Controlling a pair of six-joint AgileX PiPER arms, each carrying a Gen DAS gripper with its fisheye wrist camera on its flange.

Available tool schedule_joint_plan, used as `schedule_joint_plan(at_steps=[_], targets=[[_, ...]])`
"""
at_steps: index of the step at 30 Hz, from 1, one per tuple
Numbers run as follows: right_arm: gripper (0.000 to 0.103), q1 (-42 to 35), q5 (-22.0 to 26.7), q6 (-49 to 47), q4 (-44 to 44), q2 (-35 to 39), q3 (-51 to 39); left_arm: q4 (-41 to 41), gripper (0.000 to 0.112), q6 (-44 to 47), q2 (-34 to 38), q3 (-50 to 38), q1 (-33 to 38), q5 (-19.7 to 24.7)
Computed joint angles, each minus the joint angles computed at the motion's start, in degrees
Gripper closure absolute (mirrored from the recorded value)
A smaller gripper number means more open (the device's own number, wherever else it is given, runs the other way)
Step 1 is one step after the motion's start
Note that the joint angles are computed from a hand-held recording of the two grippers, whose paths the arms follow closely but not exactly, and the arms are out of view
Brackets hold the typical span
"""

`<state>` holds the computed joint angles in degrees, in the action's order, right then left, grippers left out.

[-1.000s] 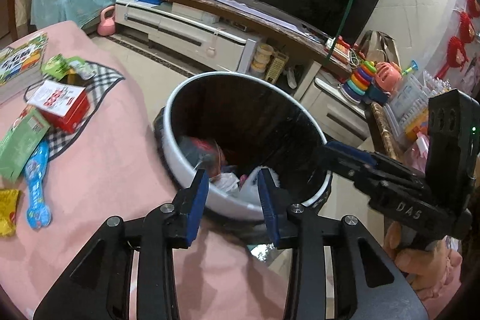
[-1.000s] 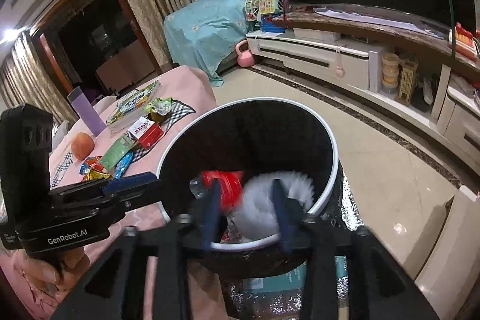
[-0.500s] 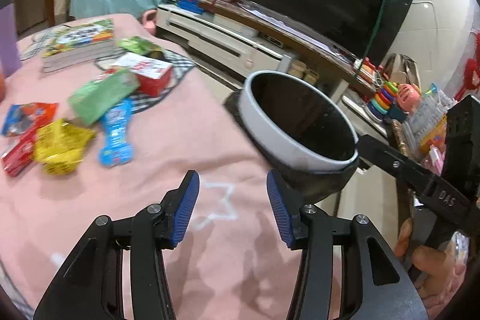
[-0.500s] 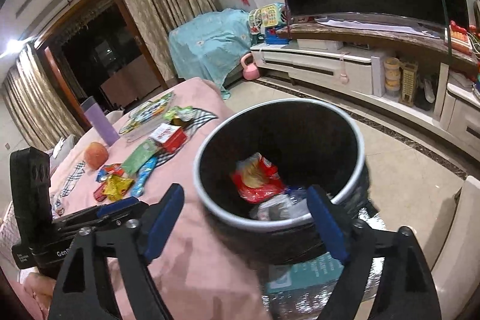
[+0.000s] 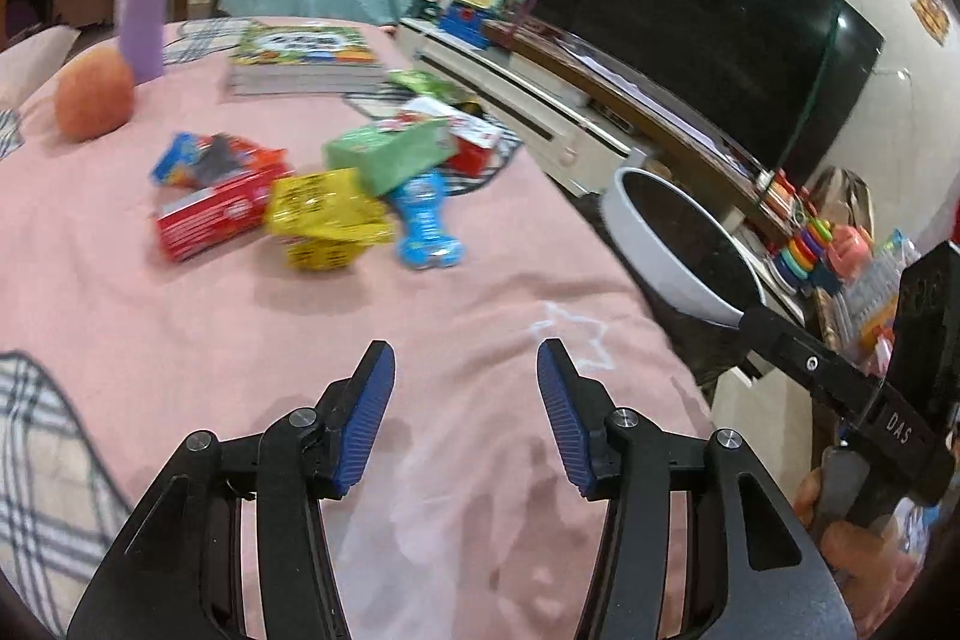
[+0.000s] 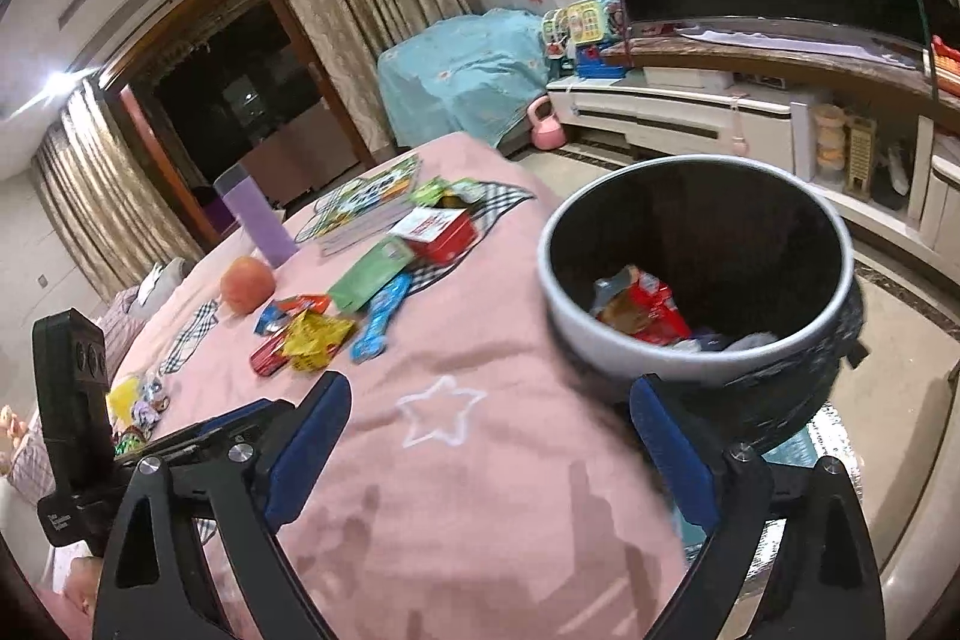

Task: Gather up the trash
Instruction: 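Move both open grippers back toward the red can and blue candy pack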

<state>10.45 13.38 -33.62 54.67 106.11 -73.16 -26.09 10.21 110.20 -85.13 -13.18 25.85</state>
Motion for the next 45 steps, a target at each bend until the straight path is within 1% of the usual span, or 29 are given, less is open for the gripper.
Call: schedule_joint_plan(at_steps=[4, 7, 11, 15, 20, 25, 28, 29, 33, 37, 39, 40, 42, 44, 45], targets=[[0.007, 2.5, -0.2, 3.4, -2.8, 1.4, -1.2, -1.3, 0.062, 2.0, -1.7, 3.5, 2.6, -1.2], [0.007, 4.3, -0.4, 7.1, -6.6, 2.5, -2.6, -1.6, 0.062, 3.3, -3.0, 6.3, 4.0, -2.6], [0.007, 6.6, -0.2, 16.0, -15.5, 4.2, -4.9, -4.0, 0.062, 6.0, -3.8, 8.5, 6.4, -3.3], [0.008, 8.6, 0.3, 24.6, -23.7, 6.4, -7.6, -3.5, 0.062, 6.2, -4.3, 9.8, 7.5, -3.7], [0.008, 10.4, 1.0, 34.1, -32.9, 8.9, -11.1, -2.1, 0.062, 5.9, -3.8, 9.4, 8.7, -3.1], [0.008, 11.2, 2.2, 42.2, -41.5, 10.9, -14.7, -0.1, 0.062, 6.0, -2.2, 6.9, 10.0, -1.1], [0.009, 11.4, 3.3, 46.8, -45.9, 12.4, -17.5, 0.9, 0.062, 7.6, -0.6, 3.8, 10.7, 0.7], [0.009, 11.4, 3.6, 47.1, -46.1, 12.9, -18.4, 1.4, 0.062, 8.1, 0.1, 2.4, 10.9, 1.5], [0.011, 11.5, 7.0, 47.0, -45.3, 16.5, -24.5, 5.5, 0.054, 8.3, 3.3, -3.6, 11.4, 3.4], [0.010, 11.5, 8.5, 44.9, -42.7, 19.7, -29.9, 6.8, 0.052, 9.2, 7.2, -11.2, 12.4, 6.8], [0.010, 11.9, 10.1, 48.0, -47.0, 21.6, -33.5, 7.3, 0.051, 9.8, 9.7, -15.6, 12.7, 8.3], [0.010, 12.2, 11.8, 50.1, -49.9, 23.0, -36.1, 8.1, 0.051, 9.7, 11.1, -17.8, 12.7, 9.2], [0.011, 12.3, 14.8, 50.5, -50.9, 25.9, -41.4, 9.6, 0.051, 9.3, 14.6, -23.9, 12.9, 12.6], [0.011, 12.0, 20.0, 51.4, -51.9, 30.2, -49.2, 9.9, 0.051, 9.6, 17.3, -28.4, 13.1, 15.1], [0.014, 11.8, 21.5, 51.3, -51.8, 31.7, -51.8, 9.6, 0.051, 10.2, 18.7, -30.7, 13.2, 16.5]])
